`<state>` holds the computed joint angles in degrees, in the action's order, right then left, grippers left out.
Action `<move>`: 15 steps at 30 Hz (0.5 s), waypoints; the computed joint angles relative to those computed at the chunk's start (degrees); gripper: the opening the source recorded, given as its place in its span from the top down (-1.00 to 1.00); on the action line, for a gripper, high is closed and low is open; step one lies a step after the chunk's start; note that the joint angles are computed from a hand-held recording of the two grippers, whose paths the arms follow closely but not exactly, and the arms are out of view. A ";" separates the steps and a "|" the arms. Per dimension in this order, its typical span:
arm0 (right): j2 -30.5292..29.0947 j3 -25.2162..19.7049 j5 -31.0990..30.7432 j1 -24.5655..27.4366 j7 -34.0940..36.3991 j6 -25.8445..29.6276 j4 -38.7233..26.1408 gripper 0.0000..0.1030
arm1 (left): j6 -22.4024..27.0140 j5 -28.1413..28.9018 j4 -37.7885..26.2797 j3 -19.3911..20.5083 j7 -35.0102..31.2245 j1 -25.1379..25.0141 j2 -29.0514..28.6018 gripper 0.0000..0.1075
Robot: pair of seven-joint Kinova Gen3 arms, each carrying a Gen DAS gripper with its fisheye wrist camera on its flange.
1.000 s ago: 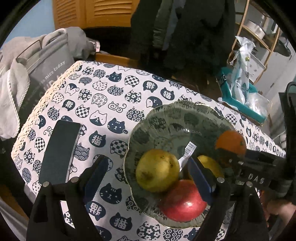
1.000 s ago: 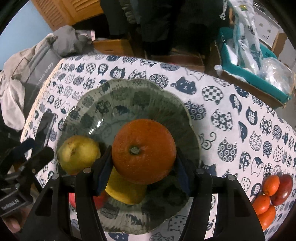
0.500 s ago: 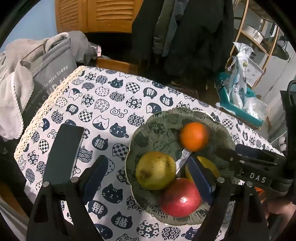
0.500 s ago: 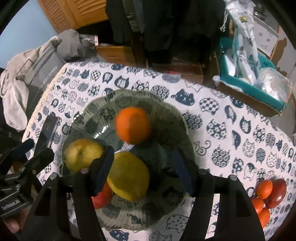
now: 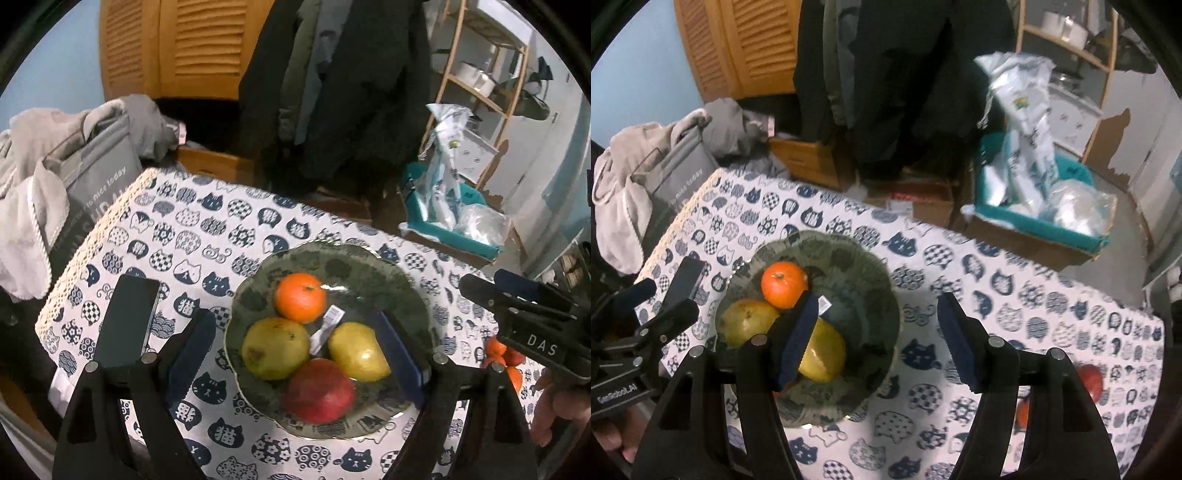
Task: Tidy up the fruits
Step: 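Release the orange into the bowl with the right gripper and lift both grippers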
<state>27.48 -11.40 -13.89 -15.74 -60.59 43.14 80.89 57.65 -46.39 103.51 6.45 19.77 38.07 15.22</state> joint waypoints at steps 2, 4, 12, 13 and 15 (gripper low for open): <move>-1.42 -0.41 -0.84 1.28 1.18 -1.01 1.24 -0.37 | 1.23 -0.72 -0.88 0.29 0.11 0.90 0.06 -0.66; -2.68 -0.63 -1.75 2.40 2.21 -1.79 2.31 -0.40 | 2.67 -1.39 -2.00 0.63 -0.31 1.69 0.29 -0.66; -7.52 -1.00 -6.84 7.27 7.76 -3.48 5.81 -0.41 | 7.85 -3.67 -6.19 1.29 -1.92 4.63 0.71 -0.66; -8.02 -1.06 -7.75 7.94 8.60 -3.52 6.12 -0.42 | 8.29 -4.17 -6.63 1.40 -1.84 5.03 0.60 -0.66; -9.08 -1.04 -9.50 9.12 10.26 -3.58 6.67 -0.46 | 8.99 -4.84 -7.37 1.63 -1.89 5.57 0.57 -0.66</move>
<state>18.39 -12.44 -23.39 -6.63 -50.33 39.56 87.56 66.64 -51.23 96.14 8.08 17.89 43.64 15.79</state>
